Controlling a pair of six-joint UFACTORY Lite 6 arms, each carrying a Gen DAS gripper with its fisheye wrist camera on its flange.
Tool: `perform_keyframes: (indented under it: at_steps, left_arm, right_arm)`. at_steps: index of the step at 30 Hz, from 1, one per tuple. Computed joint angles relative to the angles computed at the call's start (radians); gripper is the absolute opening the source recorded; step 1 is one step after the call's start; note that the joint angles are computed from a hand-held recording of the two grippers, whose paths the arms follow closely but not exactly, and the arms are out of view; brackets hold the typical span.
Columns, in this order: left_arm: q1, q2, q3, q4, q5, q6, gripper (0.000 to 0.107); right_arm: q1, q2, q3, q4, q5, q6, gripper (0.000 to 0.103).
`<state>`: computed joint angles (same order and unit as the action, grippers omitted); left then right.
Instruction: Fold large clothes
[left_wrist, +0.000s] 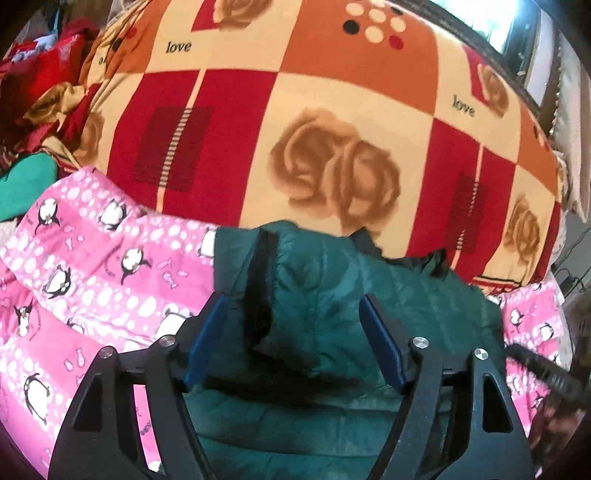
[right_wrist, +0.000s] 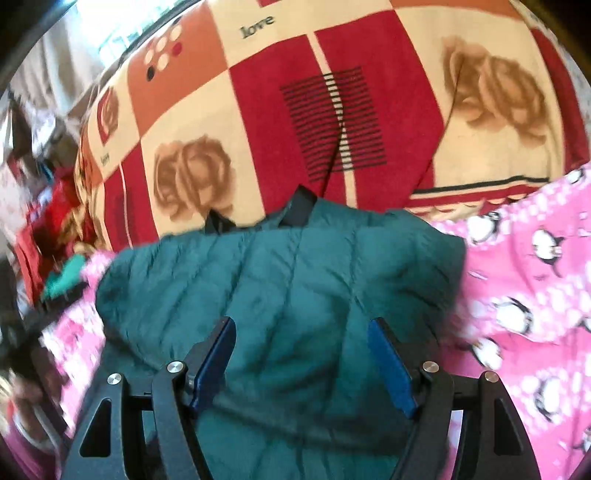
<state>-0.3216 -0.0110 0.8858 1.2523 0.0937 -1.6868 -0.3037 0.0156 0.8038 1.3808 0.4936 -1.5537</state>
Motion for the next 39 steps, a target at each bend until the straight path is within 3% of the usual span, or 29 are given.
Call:
perform_keyframes:
  at_steps: [4,9,13,17,24,28,32,39]
  left_arm:
    - [-0.07,0.085,0.05,0.048,0.058,-0.06,0.075]
    - [-0.141,0.295,0.182,-0.213,0.188,0.197,0.075]
    - [-0.142,0.299,0.146,-0.014,0.175,-0.008,0.079]
    - [-0.113,0.316,0.149,0.007,0.14,-0.053,0.082]
    - [-0.119,0.348,0.156,0.131,0.144,-0.178,0.087]
    - [-0.133,0.368,0.156,0.238,0.162,-0.286,0.09]
    - [-0.144,0.38,0.159,0.243,0.182,-0.289,0.09]
    - [-0.151,0.384,0.156,0.278,0.195,-0.323,0.09]
  right_arm:
    - [0.053,-0.012,-0.078,0.052,-0.082,-0.078,0.073]
    - [0.087,0.125,-0.074,0.293,-0.142,-0.329,0.073]
    - [0.06,0.048,-0.081,0.137,-0.106,-0.175,0.073]
    - [0.015,0.004,-0.04,0.158,-0.036,-0.136,0.073]
    - [0.119,0.31,0.251,0.089,-0.153,0.056,0.073]
    - [0.18,0.429,0.333,0.196,-0.254,-0.054,0.073]
    - [0.198,0.357,0.298,0.031,-0.288,0.11,0.073]
    - [0.235,0.068,0.035,0.273,-0.265,-0.17,0.073]
